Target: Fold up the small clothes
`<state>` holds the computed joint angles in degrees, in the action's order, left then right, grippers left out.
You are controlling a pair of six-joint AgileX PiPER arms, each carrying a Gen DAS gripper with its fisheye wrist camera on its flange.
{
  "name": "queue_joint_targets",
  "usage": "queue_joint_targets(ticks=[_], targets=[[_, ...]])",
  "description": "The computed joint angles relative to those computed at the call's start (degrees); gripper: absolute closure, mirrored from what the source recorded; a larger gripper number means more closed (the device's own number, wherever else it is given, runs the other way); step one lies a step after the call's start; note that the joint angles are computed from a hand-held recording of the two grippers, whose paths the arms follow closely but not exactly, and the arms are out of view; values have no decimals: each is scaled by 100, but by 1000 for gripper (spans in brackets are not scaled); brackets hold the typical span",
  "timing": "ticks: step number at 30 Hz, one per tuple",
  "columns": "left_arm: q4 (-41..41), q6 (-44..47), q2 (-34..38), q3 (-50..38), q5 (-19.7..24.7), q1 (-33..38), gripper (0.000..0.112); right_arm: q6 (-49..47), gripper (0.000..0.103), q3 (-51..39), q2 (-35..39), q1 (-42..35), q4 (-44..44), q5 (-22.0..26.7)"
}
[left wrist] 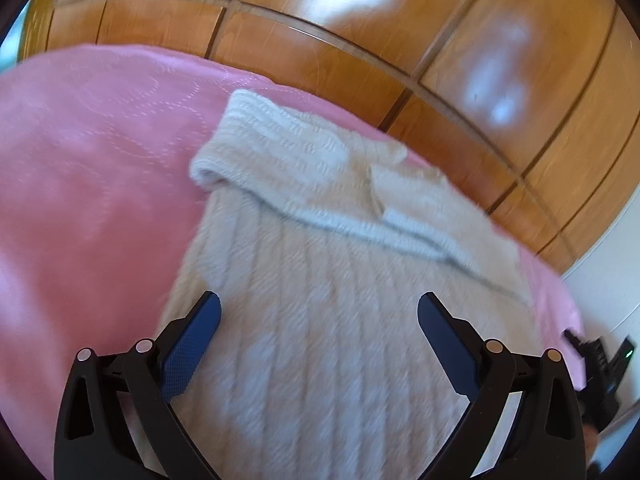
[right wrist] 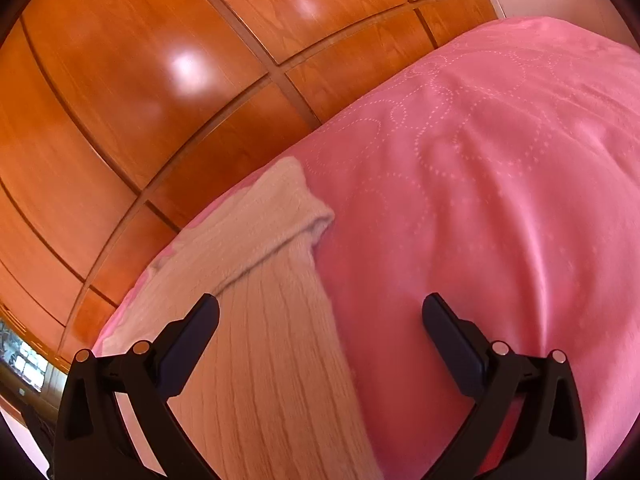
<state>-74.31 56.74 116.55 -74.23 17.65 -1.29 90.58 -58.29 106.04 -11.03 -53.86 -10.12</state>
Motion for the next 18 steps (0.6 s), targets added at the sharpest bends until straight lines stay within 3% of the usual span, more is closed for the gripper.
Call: queue_joint_targets(ticks=[2, 4, 7, 9, 13, 18], targets=[[546, -176, -156, 162, -45, -13, 14, -554, 3, 251, -65, -110, 568, -443], [732, 27, -283, 314, -33, 29, 14, -473, 7, 458, -168, -207, 363, -761], [159, 929, -470, 677, -227, 121, 14, 195, 16, 732, -380, -438, -738, -1228], [-721, 1736, -596, 941, -305, 272, 14, 577, 22, 821, -447, -657, -1333, -1548], [-2090, 2663, -722, 1303, -4, 724, 14, 1093, 36, 1164, -597, -1245, -2060, -2469], [-1410, 2465, -862, 1483, 570, 1151, 15, 1197, 46, 1511, -668, -1632, -2416, -3129]])
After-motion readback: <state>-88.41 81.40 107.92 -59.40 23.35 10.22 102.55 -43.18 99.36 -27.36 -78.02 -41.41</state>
